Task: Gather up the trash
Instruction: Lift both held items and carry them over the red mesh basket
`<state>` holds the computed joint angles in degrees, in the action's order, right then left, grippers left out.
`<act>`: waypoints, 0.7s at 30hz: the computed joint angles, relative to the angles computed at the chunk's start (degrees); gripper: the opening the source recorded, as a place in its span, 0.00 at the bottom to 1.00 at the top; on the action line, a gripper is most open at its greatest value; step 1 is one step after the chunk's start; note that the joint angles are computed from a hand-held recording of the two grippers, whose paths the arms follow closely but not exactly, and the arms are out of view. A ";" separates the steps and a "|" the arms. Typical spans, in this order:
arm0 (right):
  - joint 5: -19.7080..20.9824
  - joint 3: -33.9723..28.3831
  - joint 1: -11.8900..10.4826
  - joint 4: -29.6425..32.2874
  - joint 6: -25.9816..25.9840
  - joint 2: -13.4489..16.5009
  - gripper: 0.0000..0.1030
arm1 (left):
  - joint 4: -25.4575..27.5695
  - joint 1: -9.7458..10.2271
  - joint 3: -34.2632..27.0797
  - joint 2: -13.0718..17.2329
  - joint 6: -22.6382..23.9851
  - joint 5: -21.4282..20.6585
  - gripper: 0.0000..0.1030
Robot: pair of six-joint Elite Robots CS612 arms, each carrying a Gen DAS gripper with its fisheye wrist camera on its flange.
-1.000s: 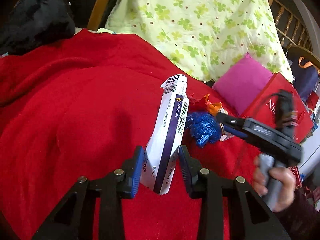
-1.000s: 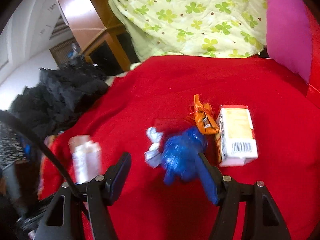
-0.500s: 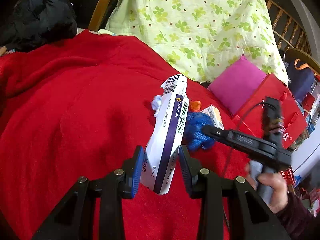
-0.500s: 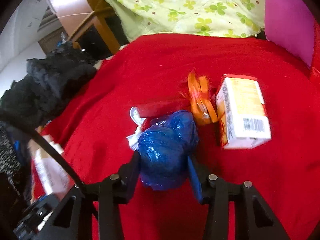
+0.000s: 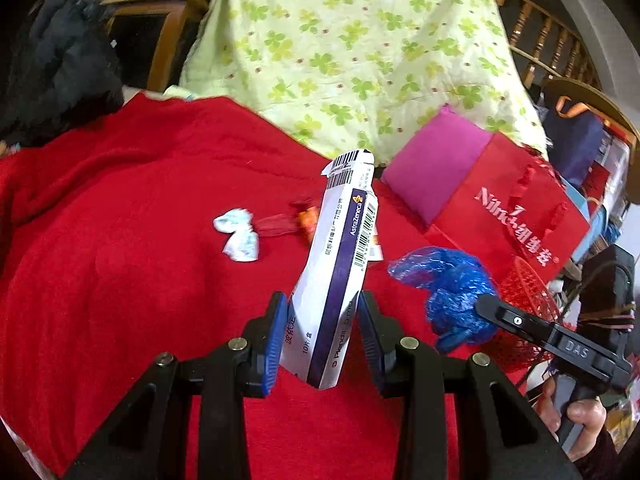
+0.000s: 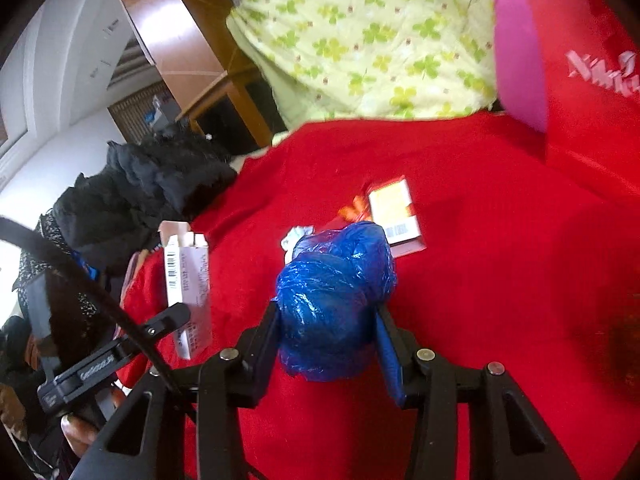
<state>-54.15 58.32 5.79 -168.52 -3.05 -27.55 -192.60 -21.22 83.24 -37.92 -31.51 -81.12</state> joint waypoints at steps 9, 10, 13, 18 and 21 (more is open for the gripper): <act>1.99 9.97 -2.85 -11.46 3.03 -5.02 0.46 | 1.50 -3.44 0.06 -1.90 4.14 4.86 0.37; 2.13 10.65 -3.10 -12.47 3.37 -5.31 0.46 | 2.24 -4.01 -0.05 -2.15 5.12 6.32 0.37; 2.51 12.79 -3.86 -15.52 4.16 -6.26 0.46 | 3.36 -5.30 -0.25 -2.68 7.47 9.16 0.37; 2.37 15.26 -4.76 -19.66 4.48 -7.36 0.46 | 5.32 -7.39 -0.72 -3.31 11.10 15.00 0.37; 3.11 16.26 -5.36 -21.89 5.50 -7.73 0.46 | 5.89 -8.36 -1.02 -3.52 12.60 17.69 0.37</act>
<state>-51.04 74.58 0.43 -190.40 2.45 -35.28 -186.70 -29.58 82.22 -41.44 -18.92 -63.42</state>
